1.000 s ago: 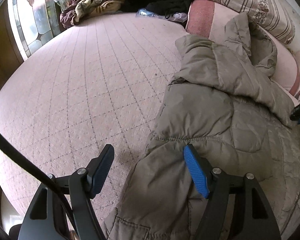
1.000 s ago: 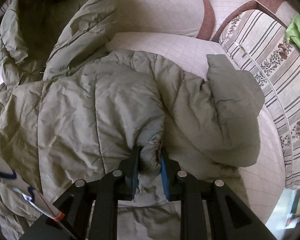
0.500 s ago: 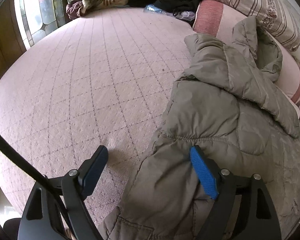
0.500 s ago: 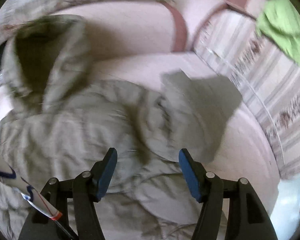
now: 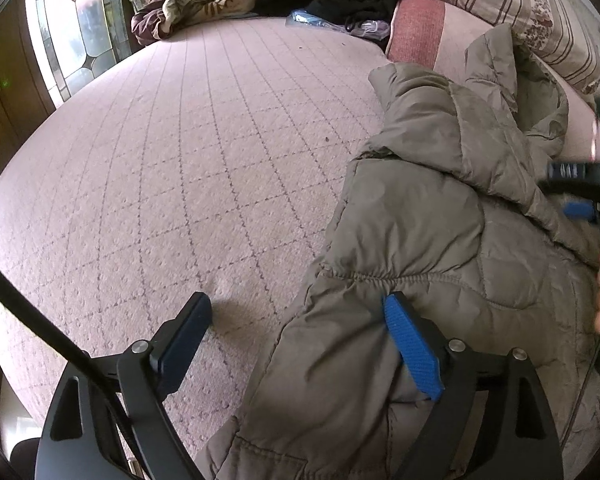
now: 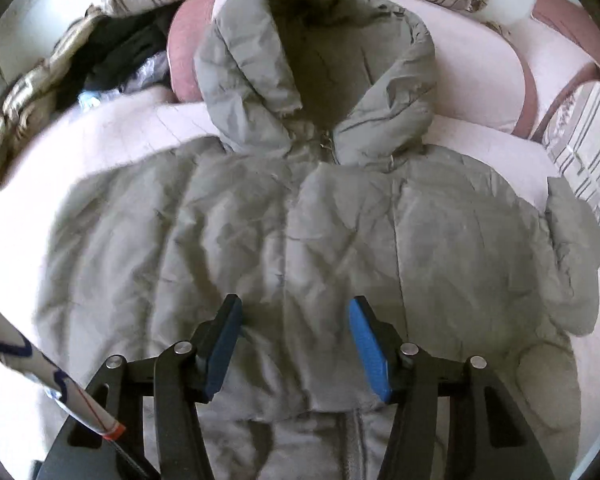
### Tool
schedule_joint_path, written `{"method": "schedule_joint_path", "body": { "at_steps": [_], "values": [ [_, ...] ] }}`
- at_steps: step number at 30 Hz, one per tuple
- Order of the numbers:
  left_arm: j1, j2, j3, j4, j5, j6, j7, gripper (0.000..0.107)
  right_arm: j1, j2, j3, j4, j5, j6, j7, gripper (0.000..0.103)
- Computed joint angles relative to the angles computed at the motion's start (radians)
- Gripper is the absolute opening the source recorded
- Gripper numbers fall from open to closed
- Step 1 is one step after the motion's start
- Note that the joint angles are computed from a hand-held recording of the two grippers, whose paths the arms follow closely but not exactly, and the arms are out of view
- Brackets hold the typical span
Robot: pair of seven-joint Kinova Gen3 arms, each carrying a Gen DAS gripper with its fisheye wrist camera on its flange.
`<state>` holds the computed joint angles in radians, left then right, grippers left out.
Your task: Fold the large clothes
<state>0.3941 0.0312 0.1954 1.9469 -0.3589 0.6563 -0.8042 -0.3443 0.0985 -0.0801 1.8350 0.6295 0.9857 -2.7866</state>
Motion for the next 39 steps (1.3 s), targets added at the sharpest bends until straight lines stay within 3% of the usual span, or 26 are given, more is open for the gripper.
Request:
{"method": "schedule_joint_path", "body": {
  "at_steps": [4, 7, 10, 12, 14, 19, 22, 24, 25, 27, 30, 35, 39],
  "values": [
    [0.007, 0.006, 0.002, -0.002, -0.024, 0.006, 0.023, 0.090, 0.056, -0.061, 0.044, 0.117, 0.014, -0.021, -0.115, 0.066],
    [0.019, 0.011, 0.004, -0.004, -0.055, 0.012, 0.054, 0.091, 0.149, -0.140, 0.037, 0.203, 0.006, -0.022, -0.149, 0.065],
    [0.022, 0.008, 0.003, 0.003, -0.064, 0.005, 0.067, 0.092, 0.164, -0.188, 0.065, 0.248, 0.009, 0.000, -0.158, 0.066],
    [0.018, 0.000, 0.000, 0.017, -0.057, -0.013, 0.064, 0.092, 0.111, -0.225, 0.141, 0.269, 0.003, 0.029, -0.155, 0.080],
    [0.014, -0.014, 0.000, 0.040, -0.067, -0.037, 0.078, 0.092, 0.104, -0.316, 0.176, 0.301, -0.017, 0.024, -0.102, 0.080],
    [0.016, -0.038, 0.027, 0.083, -0.156, -0.060, 0.180, 0.092, 0.266, -0.548, 0.173, 0.341, -0.085, 0.079, 0.091, 0.079],
    [0.025, -0.032, 0.049, 0.049, -0.172, 0.019, 0.203, 0.092, 0.313, -0.687, 0.300, 0.355, -0.112, 0.115, 0.213, 0.079],
    [0.039, -0.039, 0.041, 0.006, -0.109, 0.096, 0.172, 0.083, 0.325, -0.779, 0.392, 0.371, -0.086, 0.126, 0.262, 0.079],
    [0.068, -0.054, 0.012, -0.005, -0.069, 0.115, 0.143, 0.077, 0.303, -0.815, 0.439, 0.375, -0.078, 0.128, 0.274, 0.077],
    [0.091, -0.094, 0.004, -0.032, 0.013, 0.164, 0.073, 0.077, 0.226, -0.896, 0.531, 0.383, -0.016, 0.168, 0.250, 0.072],
    [0.046, -0.170, 0.081, -0.072, 0.108, 0.238, -0.016, 0.077, 0.144, -0.986, 0.670, 0.386, 0.027, 0.168, 0.232, 0.066],
    [0.054, -0.261, 0.138, -0.143, 0.219, 0.333, -0.085, 0.077, 0.161, -0.954, 0.883, 0.376, -0.016, -0.026, 0.335, 0.065],
    [0.035, -0.240, 0.271, -0.179, 0.150, 0.387, 0.005, 0.077, 0.116, -0.845, 1.061, 0.319, -0.094, -0.172, 0.464, 0.065]
  ]
}}
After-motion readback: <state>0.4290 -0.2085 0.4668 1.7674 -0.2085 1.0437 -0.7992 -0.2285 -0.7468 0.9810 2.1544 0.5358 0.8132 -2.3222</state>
